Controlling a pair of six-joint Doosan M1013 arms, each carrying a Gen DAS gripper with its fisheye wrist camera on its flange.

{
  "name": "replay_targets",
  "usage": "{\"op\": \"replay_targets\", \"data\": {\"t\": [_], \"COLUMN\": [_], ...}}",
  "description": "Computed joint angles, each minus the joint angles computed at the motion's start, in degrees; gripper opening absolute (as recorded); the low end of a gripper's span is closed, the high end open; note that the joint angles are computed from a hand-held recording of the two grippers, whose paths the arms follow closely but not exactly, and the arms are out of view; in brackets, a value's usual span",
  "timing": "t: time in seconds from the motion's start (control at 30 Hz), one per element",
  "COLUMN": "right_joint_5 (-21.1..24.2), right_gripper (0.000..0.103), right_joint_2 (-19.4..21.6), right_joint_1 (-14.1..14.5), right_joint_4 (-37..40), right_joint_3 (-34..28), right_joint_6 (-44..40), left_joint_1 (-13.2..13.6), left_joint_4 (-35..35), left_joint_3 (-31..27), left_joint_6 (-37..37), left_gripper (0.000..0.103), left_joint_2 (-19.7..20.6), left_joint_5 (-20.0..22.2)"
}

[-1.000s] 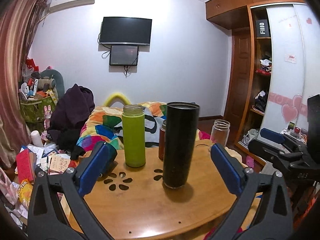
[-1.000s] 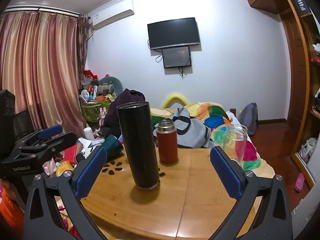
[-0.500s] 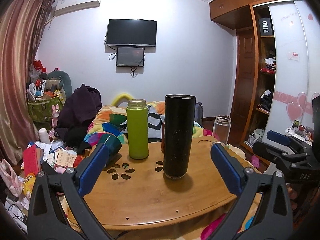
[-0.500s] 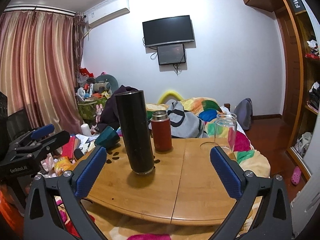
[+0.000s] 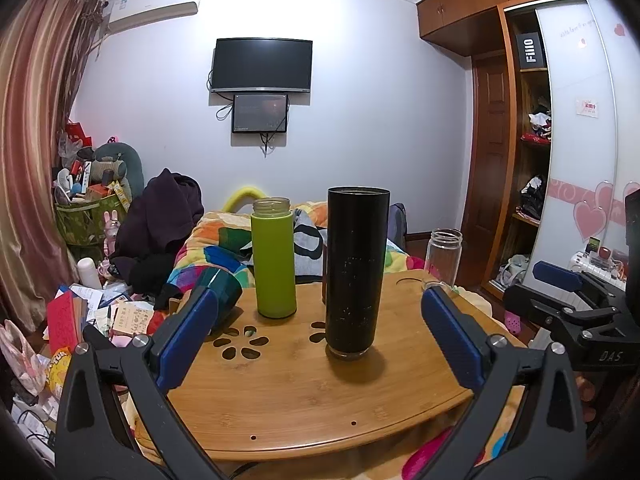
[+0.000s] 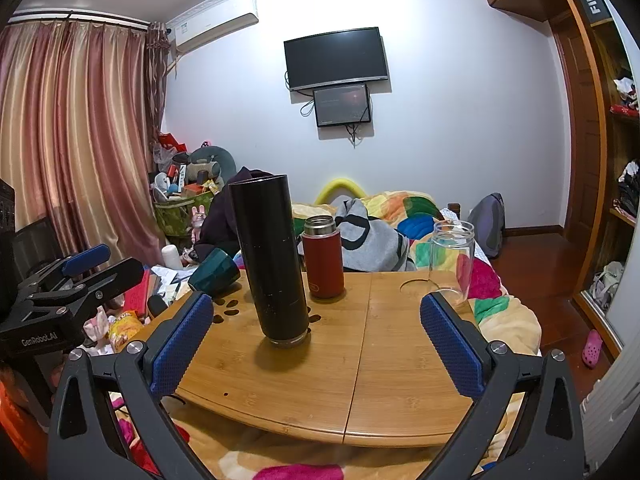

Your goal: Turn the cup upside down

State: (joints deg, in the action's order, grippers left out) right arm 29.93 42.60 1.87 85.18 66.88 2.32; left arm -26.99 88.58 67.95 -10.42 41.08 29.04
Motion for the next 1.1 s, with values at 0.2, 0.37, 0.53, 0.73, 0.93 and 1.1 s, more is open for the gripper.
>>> {"op": "replay_targets", "data": {"t": [0.2,0.37,0.53,0.73,0.93,1.1], "right_joint_5": [0.0,0.0,-0.1,0.0,0.0,0.1], "right_gripper": [0.103,0.103,0.103,0.103,0.103,0.103], "right_joint_2": [0.0,0.0,-0.2,-0.3,-0.3,-0.3], "right_joint_1": [0.1,0.0,0.0,0.0,0.0,0.0], "right_joint_4": [0.2,0.7,1.7,2.1,2.2,1.5], "right_joint_3": [0.0,0.0,0.4,0.6,0.6,0.4], "right_joint_6": [-0.1,-0.2,-1.4,-1.8,-1.8,-1.1], "left_joint_1": [0.0,-0.1,-0.2,-0.1,-0.1,0.2], "left_joint_4": [1.0,1.9,3.0,1.5,1.8,0.7], "left_joint_3": [0.4,0.5,0.7,0.6,0.7,0.7], "left_joint_6": [-0.9,-1.3,-2.0,-1.2,-1.4,-2.0], "left_gripper": [0.103,0.103,0.103,0.103,0.103,0.103], "left_joint_2": [0.0,0.0,-0.1,-0.2,-0.3,-0.4], "left_joint_5": [0.1,0.2,0.8,0.1,0.3,-0.6]}}
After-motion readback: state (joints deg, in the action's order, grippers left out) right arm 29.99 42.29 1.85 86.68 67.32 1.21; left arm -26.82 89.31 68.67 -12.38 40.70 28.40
